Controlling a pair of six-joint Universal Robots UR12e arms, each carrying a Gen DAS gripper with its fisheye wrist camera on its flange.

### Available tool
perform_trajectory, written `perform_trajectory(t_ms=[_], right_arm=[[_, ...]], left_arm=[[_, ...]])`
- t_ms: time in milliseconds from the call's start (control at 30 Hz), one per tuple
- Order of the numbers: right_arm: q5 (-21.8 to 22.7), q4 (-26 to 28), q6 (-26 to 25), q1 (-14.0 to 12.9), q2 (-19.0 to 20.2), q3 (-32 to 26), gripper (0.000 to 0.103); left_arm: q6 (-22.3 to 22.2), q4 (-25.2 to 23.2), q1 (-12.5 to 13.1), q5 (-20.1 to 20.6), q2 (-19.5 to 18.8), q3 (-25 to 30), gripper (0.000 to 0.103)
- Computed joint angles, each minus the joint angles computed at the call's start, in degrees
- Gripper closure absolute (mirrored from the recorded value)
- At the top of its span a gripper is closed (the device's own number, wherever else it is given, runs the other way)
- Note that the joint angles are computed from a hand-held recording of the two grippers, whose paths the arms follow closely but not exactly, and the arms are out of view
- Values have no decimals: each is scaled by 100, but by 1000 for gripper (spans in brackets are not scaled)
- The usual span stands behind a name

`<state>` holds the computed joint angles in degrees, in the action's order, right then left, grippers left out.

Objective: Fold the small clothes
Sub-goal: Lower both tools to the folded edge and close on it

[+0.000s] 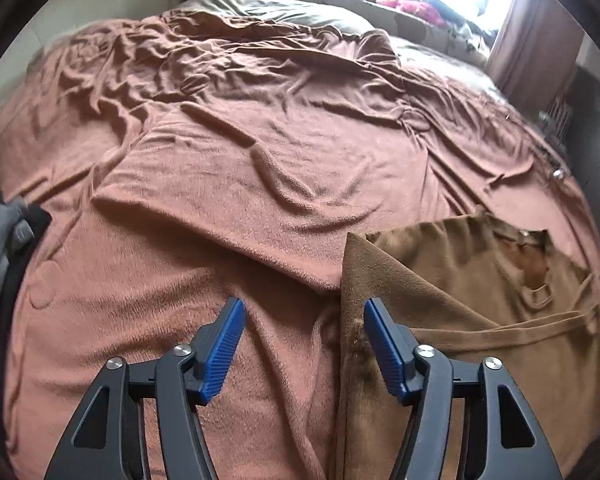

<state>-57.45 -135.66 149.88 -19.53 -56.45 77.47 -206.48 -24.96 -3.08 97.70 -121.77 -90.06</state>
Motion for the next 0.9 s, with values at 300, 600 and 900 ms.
perform_trajectory(t_ms=[300, 600, 900], right_arm=[[328, 437, -381, -29, 125, -141, 55], [132, 217, -574, 103, 87, -60, 77], [150, 233, -658, 140, 130, -90, 80]], left_arm=[[365, 233, -7, -752, -60, -56, 43], [617, 64, -133, -360, -132, 25, 93], [541, 43, -189, -166, -81, 17, 94]])
